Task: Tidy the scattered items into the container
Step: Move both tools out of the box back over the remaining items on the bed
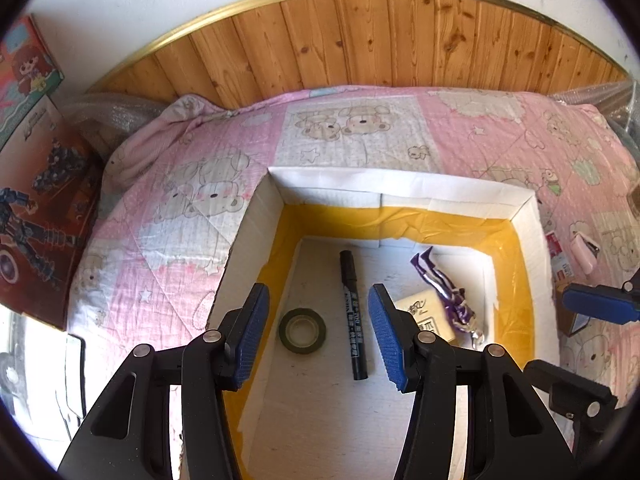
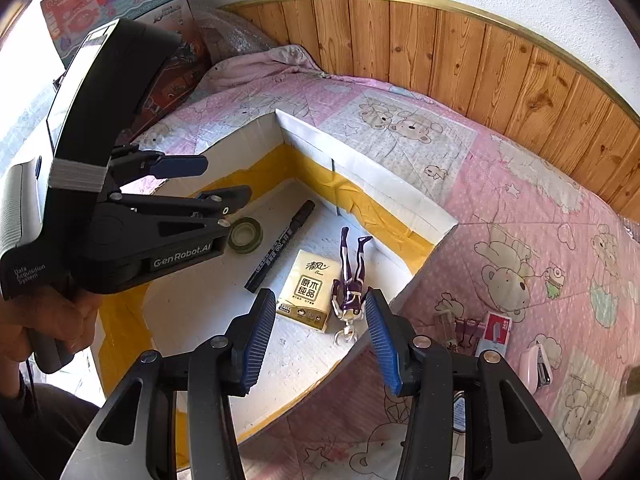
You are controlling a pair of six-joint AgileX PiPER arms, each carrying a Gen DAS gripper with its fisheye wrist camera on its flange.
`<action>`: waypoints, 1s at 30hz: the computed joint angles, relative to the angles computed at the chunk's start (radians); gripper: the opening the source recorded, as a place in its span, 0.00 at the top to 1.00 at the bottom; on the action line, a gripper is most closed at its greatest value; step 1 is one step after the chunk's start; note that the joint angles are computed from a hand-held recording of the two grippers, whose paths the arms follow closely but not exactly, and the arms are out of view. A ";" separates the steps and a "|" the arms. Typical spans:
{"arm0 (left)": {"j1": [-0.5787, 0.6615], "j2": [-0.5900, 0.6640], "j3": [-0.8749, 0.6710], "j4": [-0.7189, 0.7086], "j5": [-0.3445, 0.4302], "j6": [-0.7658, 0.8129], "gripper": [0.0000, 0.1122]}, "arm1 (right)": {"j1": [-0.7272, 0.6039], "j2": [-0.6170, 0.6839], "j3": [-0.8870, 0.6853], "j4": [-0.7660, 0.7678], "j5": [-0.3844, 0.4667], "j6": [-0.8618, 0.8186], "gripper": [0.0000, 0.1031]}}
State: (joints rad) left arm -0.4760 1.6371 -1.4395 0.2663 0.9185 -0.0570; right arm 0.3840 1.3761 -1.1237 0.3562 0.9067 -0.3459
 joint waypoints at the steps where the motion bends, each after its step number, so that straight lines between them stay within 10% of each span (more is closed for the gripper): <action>1: -0.007 -0.007 0.000 -0.003 0.000 -0.001 0.52 | -0.003 -0.021 0.018 0.004 -0.010 -0.008 0.53; 17: -0.094 -0.163 0.069 -0.148 -0.018 -0.019 0.52 | -0.167 -0.234 0.188 0.203 0.000 -0.265 0.53; 30: -0.184 -0.247 0.135 -0.271 -0.050 -0.026 0.52 | -0.582 -0.210 0.155 0.465 0.301 -0.555 0.53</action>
